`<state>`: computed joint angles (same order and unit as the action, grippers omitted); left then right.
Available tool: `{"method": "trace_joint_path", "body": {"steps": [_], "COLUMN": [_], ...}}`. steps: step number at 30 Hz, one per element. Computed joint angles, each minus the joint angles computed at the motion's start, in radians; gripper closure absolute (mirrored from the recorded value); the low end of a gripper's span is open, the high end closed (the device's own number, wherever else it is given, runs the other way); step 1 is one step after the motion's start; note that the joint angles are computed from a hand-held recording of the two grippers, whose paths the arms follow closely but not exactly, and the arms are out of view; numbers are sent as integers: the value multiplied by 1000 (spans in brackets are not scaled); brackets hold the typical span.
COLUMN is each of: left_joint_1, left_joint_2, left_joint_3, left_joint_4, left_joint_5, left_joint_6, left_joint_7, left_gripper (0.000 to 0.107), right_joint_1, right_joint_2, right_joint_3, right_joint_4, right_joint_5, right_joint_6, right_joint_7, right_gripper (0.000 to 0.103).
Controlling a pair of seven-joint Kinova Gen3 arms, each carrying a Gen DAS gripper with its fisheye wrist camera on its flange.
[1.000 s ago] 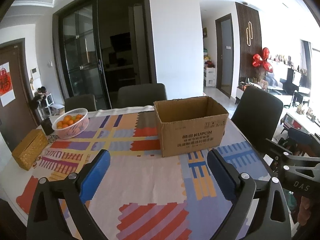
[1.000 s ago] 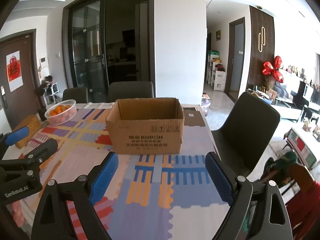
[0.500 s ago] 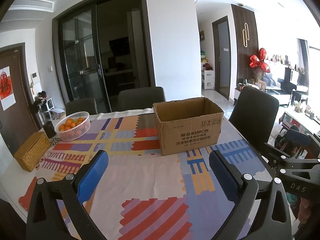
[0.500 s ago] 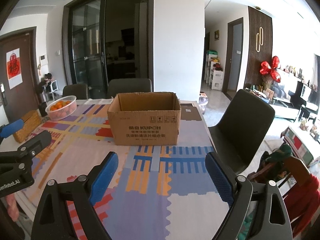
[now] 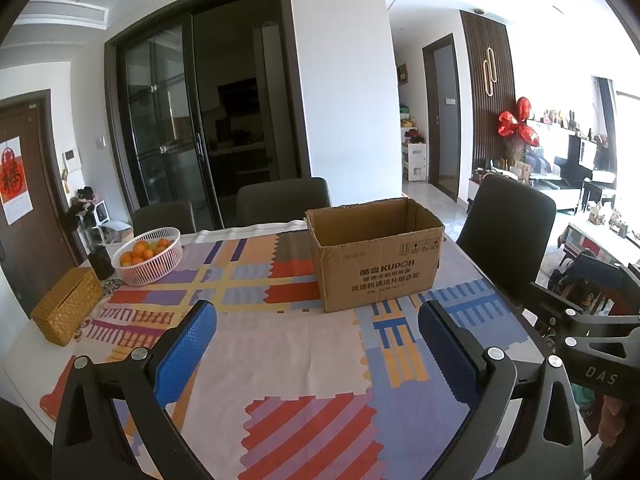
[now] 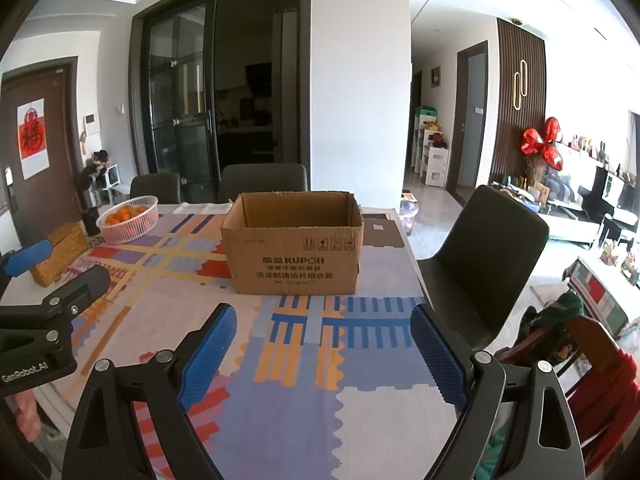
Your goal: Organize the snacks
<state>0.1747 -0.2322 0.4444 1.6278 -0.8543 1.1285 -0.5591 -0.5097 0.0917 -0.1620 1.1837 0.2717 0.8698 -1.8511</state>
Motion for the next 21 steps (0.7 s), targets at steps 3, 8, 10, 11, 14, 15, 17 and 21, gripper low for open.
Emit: {"method": "trace_joint_path", "body": {"steps": [3,8,10,11,14,15,17,21], "left_joint_1": [-1,-2,-2,-4,-9,-8,-7,-7], "left_joint_2": [-2,-1,-5,-4,-1,0,0,0], "left_joint_3": [4,5,3,5,12,11,10,8], "left_joint_4": [-3,-9,-10,-13,-16,-16,-16,-16], "left_joint_5": [-2,-2,1,-1,-6,-7,-6,-5], "left_joint_6": [4,0,-5,-3,1,0,2,0], "left_joint_7": [-1,1,-1,0,1,0,-1,0], "left_gripper": [5,5,5,5,5,5,5,5], "right_joint_1": [-1,-2,2,4,6,5,6,6], "right_joint_2": [-6,-15,-17,-17,-17,-18,-17,-17], "right_joint_3": [1,-3,-4,-4,-5,-5,-6,-6], "right_joint_4": [7,16,16,17,18,19,18,12], "right_joint_5": [8,32,25,23,21,22,21,19], "right_joint_6": [-10,-23,-27,-29,-32,-33,-31,-24], "right_joint_7": [-8,-23,-17,-14,-15,-16,-17,-19], "right_gripper": [14,14,14,14,14,14,14,14]}}
